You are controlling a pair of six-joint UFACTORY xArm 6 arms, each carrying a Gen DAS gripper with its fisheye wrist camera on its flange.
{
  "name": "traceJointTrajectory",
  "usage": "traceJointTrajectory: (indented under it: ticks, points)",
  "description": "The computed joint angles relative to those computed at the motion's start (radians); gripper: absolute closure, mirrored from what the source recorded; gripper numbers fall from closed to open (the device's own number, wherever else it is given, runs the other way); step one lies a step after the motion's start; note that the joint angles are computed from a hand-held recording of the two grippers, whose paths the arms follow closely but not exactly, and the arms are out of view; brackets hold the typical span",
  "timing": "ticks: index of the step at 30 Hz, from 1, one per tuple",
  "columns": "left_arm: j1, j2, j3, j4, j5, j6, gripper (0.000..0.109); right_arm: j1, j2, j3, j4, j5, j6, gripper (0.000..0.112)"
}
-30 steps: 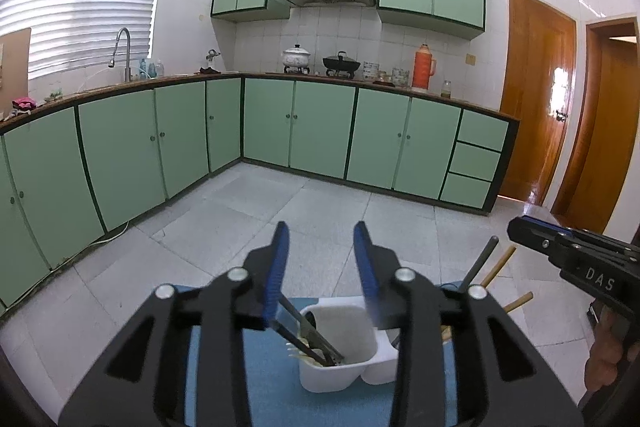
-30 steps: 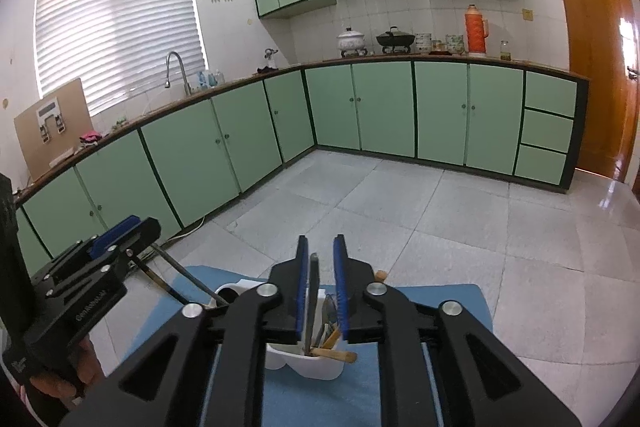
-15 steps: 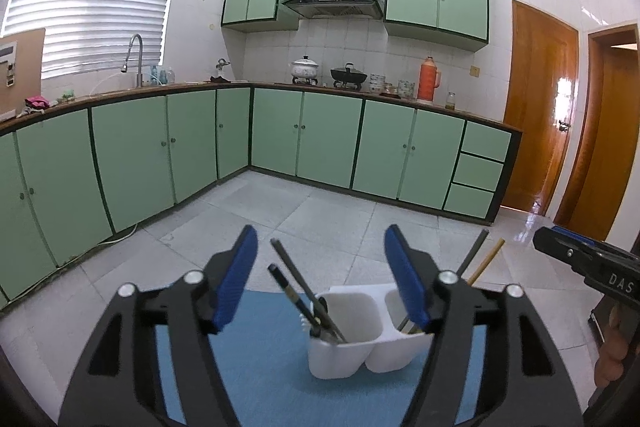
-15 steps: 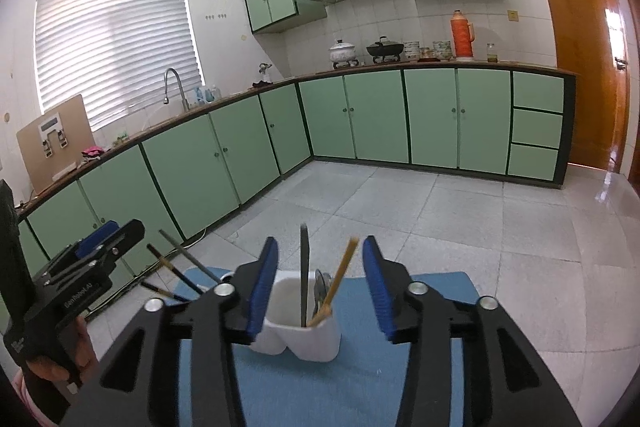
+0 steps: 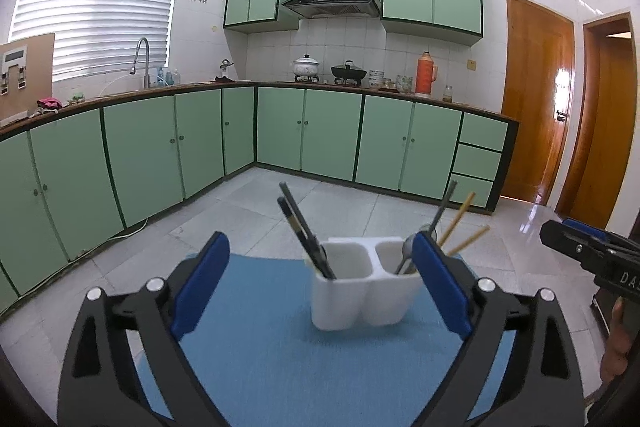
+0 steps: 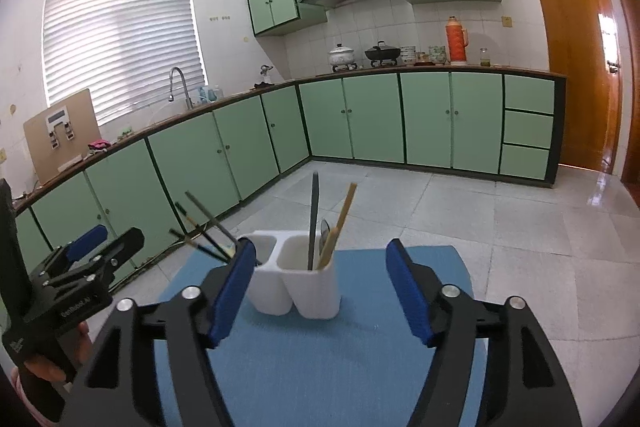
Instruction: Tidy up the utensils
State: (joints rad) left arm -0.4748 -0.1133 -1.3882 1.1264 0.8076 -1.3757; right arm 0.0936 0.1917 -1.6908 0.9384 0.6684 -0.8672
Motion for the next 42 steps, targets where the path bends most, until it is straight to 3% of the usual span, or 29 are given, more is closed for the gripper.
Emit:
traceJointTrajectory:
  ticks: [9, 17, 29, 42]
  points:
    - [-0.115, -0.103, 0.096, 0.015, 0.131, -0.011, 0.011, -0.028, -0.163, 0.204, 0.057, 0.021, -0.076, 0.016]
    - [-0.212, -0.168, 0.142, -0.001, 0.219, -0.041, 0.011, -0.041, -0.300, 0.362, 0.053, 0.056, -0.071, 0.015]
    - [-0.403, -0.235, 0.173, 0.051, 0.416, -0.098, 0.011, -0.071, -0.479, 0.508, 0.076, 0.076, -0.136, 0.015]
    - [-0.490, -0.255, 0.175, 0.109, 0.491, -0.119, 0.011, -0.084, -0.560, 0.566, 0.127, 0.074, -0.194, 0.015]
